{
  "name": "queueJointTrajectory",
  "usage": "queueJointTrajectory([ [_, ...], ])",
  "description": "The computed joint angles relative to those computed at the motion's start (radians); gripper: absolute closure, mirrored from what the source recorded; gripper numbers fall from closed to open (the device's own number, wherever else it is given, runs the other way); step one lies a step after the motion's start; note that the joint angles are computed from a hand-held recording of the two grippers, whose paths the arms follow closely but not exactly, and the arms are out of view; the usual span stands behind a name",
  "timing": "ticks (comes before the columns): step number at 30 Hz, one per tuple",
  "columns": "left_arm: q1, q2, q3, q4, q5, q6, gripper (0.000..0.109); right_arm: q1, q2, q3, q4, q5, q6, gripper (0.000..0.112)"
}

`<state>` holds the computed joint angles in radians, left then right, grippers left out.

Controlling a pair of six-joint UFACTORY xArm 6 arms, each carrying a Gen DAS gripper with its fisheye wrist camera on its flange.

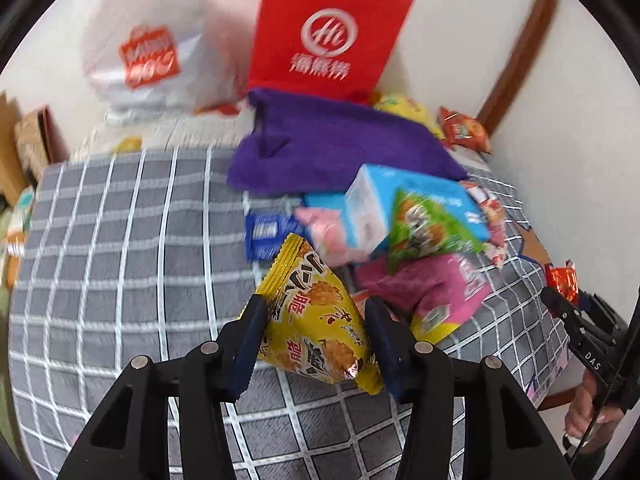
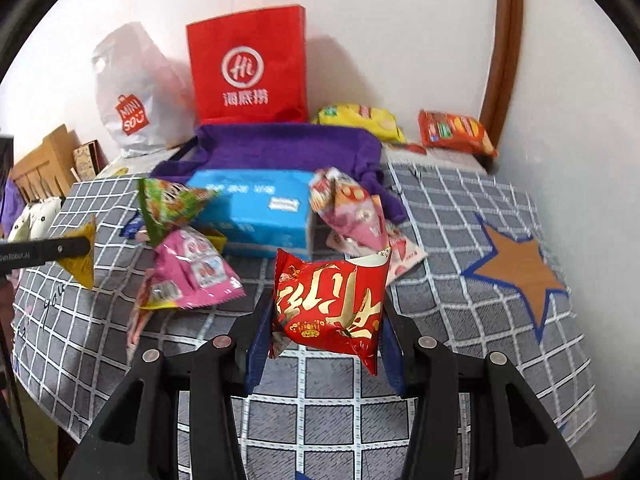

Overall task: Organize snacks
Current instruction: 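Carry the red-gold packet and yellow bag over the purple towel with both grippers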

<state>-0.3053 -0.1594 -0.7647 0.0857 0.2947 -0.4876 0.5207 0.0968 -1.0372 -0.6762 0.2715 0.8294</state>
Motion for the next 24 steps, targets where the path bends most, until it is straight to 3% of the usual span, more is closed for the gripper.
queueJointTrajectory([
  [2,-0.005,-0.003,-0.012,0.089,-0.003,-0.063,0.06,0.008,-0.006,-0.007,0.016,-0.011,-0.013,0.065],
  [6,-0.039,0.011,-0.04,-0.035,-0.013,0.049,0.06,0.026,0.011,-0.061,0.112,0.013,-0.107,0.065],
  [11,-0.066,0.049,-0.115,-0.088,-0.029,0.09,0.06,0.035,0.063,-0.175,0.233,0.014,-0.272,0.065],
  [13,-0.069,0.074,-0.161,-0.118,-0.021,0.115,0.06,0.038,0.104,-0.248,0.324,0.023,-0.391,0.065],
  [15,-0.065,0.106,-0.222,-0.138,0.005,0.147,0.06,0.034,0.149,-0.326,0.32,0.039,-0.408,0.065],
  [19,-0.044,0.17,-0.338,-0.076,0.053,0.12,0.06,0.02,0.253,-0.48,0.469,0.052,-0.526,0.065],
  [24,-0.012,0.282,-0.505,-0.044,0.103,0.109,0.06,0.001,0.423,-0.738,0.489,0.14,-0.557,0.065],
])
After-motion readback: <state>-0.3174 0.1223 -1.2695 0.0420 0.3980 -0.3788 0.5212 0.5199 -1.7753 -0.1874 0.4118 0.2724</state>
